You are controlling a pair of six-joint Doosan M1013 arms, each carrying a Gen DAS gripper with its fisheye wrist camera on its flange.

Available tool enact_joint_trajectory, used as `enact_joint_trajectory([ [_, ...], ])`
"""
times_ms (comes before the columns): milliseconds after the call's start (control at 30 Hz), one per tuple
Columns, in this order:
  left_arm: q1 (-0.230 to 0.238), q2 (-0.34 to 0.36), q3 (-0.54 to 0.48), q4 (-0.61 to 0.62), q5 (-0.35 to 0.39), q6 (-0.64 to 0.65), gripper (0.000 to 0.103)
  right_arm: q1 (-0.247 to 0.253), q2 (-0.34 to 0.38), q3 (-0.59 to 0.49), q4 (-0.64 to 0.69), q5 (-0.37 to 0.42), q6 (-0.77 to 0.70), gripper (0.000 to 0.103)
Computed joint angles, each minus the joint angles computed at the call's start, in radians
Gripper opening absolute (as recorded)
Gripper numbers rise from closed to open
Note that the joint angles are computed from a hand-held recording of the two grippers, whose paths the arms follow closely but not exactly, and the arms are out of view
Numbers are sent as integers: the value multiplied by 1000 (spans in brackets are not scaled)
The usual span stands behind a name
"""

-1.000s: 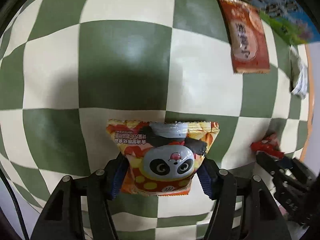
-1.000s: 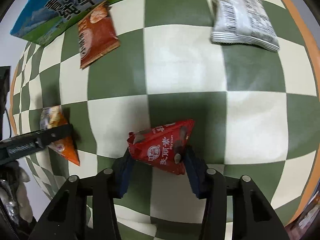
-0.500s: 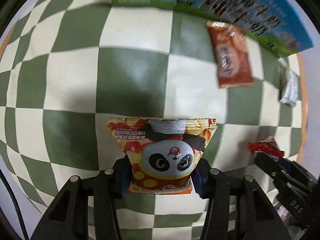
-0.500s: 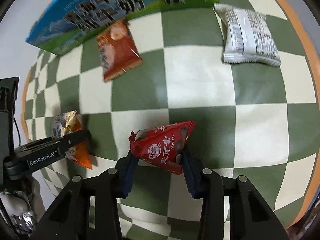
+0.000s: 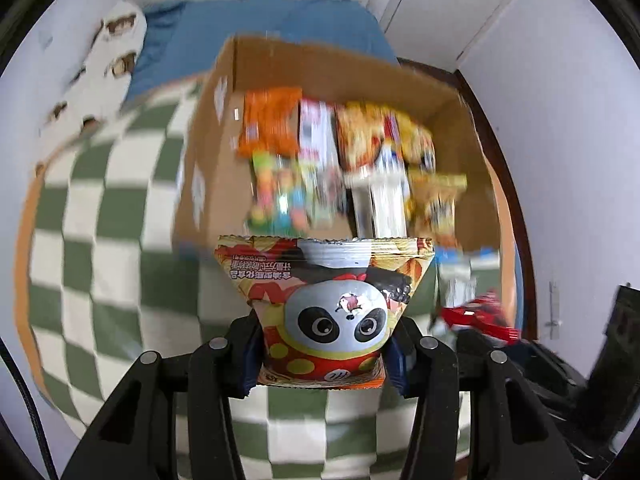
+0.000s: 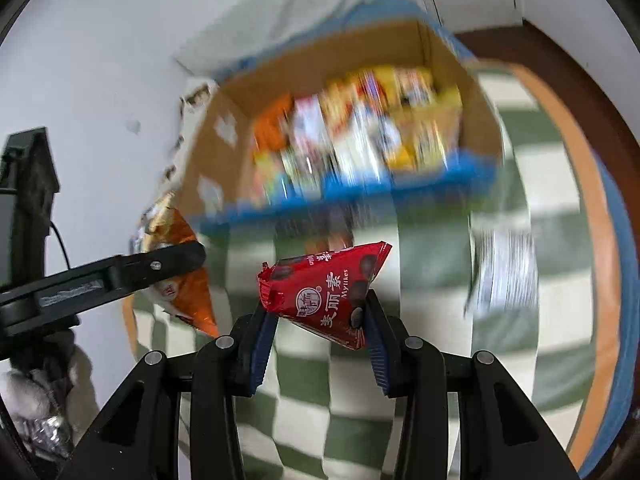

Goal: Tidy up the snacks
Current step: 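Carry both packets into the box and open both tools, then lift both tools away from the box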

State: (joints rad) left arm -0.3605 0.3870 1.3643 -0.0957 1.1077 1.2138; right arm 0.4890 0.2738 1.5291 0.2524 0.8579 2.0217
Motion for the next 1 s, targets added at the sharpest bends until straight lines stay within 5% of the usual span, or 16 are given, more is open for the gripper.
enact_joint_trajectory([
  [300, 7, 201, -245, 158, 211, 9, 47, -61, 120, -196, -121, 107, -30, 44],
  [533, 16, 288, -292, 173, 299, 10, 49, -90, 216, -270, -107, 230, -65, 45],
  [567, 22, 293, -292, 154, 300, 1, 51, -92, 223, -274, -96, 249, -68, 50],
  [667, 33, 302, -285, 118, 280, -11, 76, -98, 254, -296, -97, 316, -54, 85],
  [1000, 18, 293, -268, 137, 238, -21, 85, -94, 275, -324, -155, 371, -46, 97],
])
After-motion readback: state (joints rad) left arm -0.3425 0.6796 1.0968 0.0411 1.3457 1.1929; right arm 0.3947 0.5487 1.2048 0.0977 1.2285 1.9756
